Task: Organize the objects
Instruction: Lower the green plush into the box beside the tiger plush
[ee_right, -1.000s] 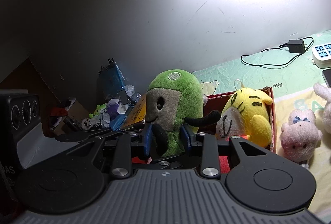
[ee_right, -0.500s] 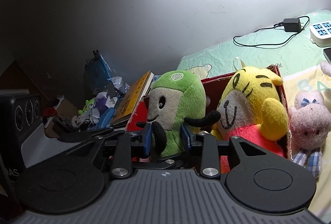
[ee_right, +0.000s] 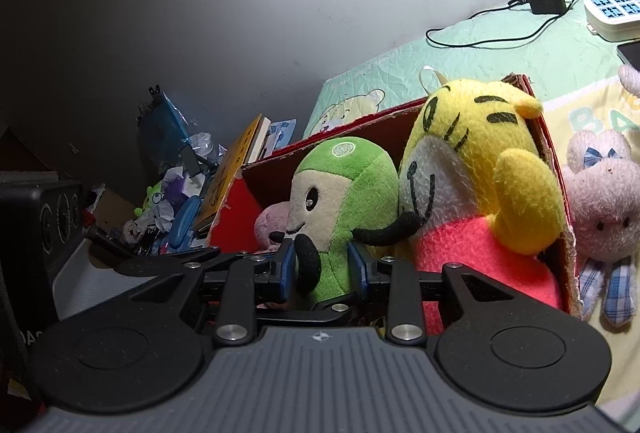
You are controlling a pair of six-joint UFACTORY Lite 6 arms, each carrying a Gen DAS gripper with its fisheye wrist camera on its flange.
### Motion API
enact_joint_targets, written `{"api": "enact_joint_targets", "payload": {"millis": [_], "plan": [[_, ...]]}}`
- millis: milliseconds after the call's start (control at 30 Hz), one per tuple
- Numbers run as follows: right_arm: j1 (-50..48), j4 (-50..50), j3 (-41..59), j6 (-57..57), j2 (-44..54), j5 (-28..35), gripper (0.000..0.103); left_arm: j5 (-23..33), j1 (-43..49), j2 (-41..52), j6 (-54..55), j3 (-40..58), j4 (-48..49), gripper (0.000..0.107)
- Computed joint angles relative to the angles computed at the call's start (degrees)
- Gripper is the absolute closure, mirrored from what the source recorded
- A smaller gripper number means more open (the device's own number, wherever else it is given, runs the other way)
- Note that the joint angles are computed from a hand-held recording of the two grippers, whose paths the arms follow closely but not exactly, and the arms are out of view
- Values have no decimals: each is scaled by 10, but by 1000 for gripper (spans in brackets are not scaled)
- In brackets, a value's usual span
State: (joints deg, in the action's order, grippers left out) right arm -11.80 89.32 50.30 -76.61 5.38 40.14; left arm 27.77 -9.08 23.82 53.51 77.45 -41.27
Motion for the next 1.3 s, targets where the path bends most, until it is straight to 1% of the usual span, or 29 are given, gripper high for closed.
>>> {"api": "enact_joint_targets", "payload": {"millis": [267,333,433,633,767,1033,1300], "plan": [[11,-16,17,21,33,-17,70,9,-4,43,-46,30,41,29],[13,-16,17,18,35,-22,73,6,-5,49,-50,32,45,27],[14,-17,21,15,42,-23,73,2,-8,54,-59,33,53,25],[14,-13,26,10,52,-24,73,-1,-9,55,-61,31,55,23],[11,-2,30,8,63,-17,73,3,-16,62,-97,44,94,21],[13,45,5,-37,54,-21,72,-40,-34,45,-123,20,136,16],[10,67,-5,-59,52,-19,72,-47,-35,45,-114,17,136,16]]}}
